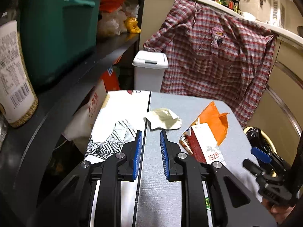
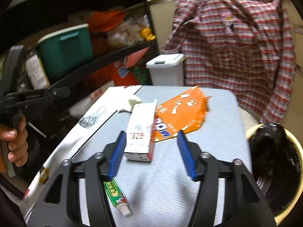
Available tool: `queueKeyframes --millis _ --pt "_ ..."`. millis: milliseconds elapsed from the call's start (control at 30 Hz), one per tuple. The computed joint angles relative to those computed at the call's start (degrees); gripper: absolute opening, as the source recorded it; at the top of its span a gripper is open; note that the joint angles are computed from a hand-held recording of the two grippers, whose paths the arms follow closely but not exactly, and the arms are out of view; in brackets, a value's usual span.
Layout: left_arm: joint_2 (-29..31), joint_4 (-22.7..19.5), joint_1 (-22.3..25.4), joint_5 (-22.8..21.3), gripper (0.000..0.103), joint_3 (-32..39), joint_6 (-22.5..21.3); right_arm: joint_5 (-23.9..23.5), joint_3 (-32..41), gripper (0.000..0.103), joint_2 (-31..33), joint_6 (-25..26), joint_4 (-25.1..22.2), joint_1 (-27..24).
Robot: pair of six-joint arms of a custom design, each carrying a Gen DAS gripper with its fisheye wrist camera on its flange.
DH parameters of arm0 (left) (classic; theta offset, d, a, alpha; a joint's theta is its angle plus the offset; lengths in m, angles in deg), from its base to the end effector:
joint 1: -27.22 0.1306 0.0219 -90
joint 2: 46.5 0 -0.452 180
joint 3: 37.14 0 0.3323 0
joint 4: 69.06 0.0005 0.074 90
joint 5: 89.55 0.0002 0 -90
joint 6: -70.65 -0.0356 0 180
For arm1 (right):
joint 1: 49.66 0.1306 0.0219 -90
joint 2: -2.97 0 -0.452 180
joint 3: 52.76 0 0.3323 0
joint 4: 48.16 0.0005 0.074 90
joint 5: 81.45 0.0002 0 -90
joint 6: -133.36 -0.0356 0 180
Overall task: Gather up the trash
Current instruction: 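Move the left gripper to the crumpled paper while the right gripper reaches the milk carton, then close the left gripper on the crumpled paper while the right gripper grasps the white milk carton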
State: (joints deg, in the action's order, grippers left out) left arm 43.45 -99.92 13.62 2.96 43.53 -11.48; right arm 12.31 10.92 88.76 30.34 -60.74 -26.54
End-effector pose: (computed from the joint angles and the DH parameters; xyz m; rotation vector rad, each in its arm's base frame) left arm 0.4205 -0.1038 0.4582 0.1373 2.2785 -0.2468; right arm 0.3566 0.1492 0.3938 -0.1552 2.1837 0.2875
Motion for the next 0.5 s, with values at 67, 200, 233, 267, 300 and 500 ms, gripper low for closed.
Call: queueKeyframes --millis 67,200,233,267,300,500 --pt "0.57 0.06 0.17 0.57 0.018 -0.11 0.07 0.08 1.21 0.067 1.96 0.25 -0.74 0.62" --pt "2.38 1.29 1.02 2.14 0.018 -0.17 1.28 -0.22 3.28 0.070 5.35 0.42 -2.50 0.94" --pt "3.10 1.63 1.26 2.78 0.018 -0.10 1.52 -0.52 3.68 0.070 5.92 0.45 -2.94 0.90" --pt "3.63 2.03 1.39 3.16 0.018 -0.21 1.57 -0.39 4.09 0.070 6.47 0.50 -3.40 0.91" --pt "4.42 2.43 1.58 3.61 0.018 -0.08 1.65 -0.33 4.41 0.070 6.86 0.62 -3.79 0.90" --pt "9.04 4.77 2.42 6.52 0.018 1.30 3.58 1.21 5.53 0.070 8.94 2.58 -4.98 1.37"
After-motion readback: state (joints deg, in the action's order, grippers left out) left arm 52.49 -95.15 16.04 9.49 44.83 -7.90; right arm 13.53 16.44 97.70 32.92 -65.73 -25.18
